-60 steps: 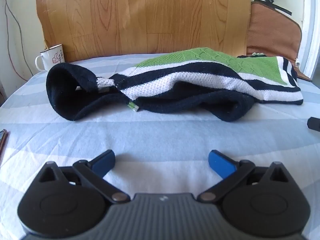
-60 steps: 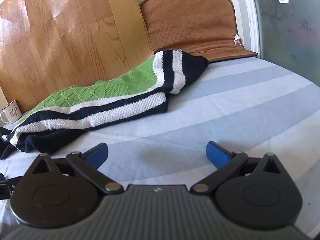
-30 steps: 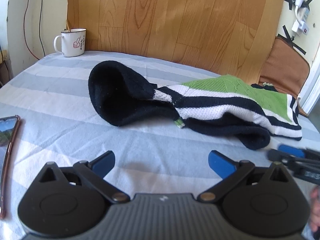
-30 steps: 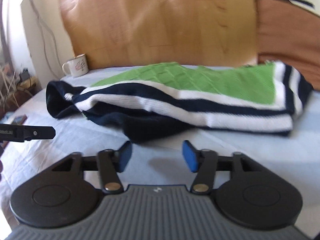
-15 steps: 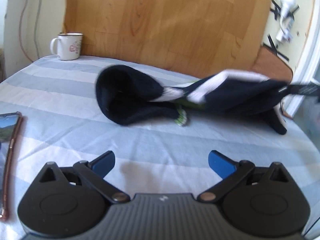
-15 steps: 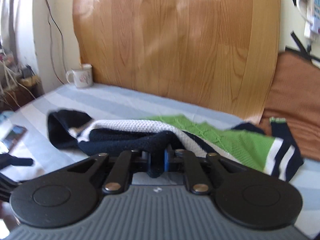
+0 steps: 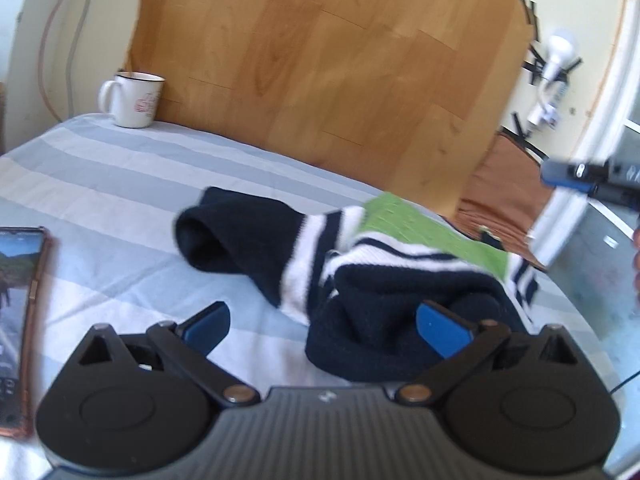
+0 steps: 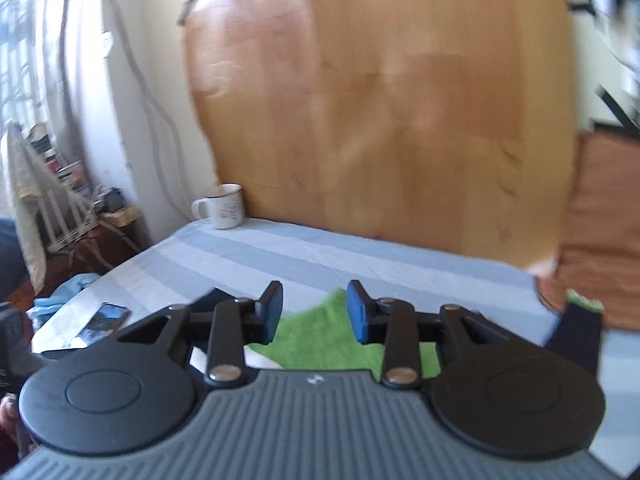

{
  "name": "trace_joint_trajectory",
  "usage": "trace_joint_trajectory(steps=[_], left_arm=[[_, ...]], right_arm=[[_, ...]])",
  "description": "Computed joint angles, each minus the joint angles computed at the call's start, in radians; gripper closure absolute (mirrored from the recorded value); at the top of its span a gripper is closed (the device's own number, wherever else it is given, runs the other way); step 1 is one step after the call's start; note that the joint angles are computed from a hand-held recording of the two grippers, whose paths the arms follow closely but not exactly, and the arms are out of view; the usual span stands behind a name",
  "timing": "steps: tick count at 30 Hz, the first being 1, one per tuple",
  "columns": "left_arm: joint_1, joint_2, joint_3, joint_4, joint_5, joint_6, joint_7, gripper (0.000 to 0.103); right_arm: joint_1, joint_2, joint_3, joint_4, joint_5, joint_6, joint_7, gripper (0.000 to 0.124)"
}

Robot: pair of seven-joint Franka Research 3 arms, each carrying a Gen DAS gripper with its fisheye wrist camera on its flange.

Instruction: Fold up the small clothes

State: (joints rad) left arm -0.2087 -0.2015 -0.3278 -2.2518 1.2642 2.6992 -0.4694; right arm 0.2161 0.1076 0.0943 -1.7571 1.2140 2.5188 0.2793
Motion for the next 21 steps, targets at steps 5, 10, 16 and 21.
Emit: trace_joint_trajectory(steps=[5,10,16,21], left_arm=[[-0.003,0.073,0.013,0.061,0.031,0.075,-0.004,0.0],[0.015,0.033,0.044,0.058,0.099,0.116,-0.089,0.0],[0.043,0.075,0.056,0.197,-0.083,-0.07,0.341,0.0],[0.027,0.315,0.106,0.42,-0.278,-0.23,0.721,0.002]], right_arm=[[-0.038,0.005,-0.038,-0.083,0.001,0.08,0.103,0.078],[-0.075,0.063,-0.035,-0.045,-0.04,0.13,0.193,0.075],[-0.096,0.304,0.01,0.308,-0.189,0.019,0.203,0.057],[-0.051,0.462,-0.011,0.495,-0.473,-0.128,0.424,0.074]])
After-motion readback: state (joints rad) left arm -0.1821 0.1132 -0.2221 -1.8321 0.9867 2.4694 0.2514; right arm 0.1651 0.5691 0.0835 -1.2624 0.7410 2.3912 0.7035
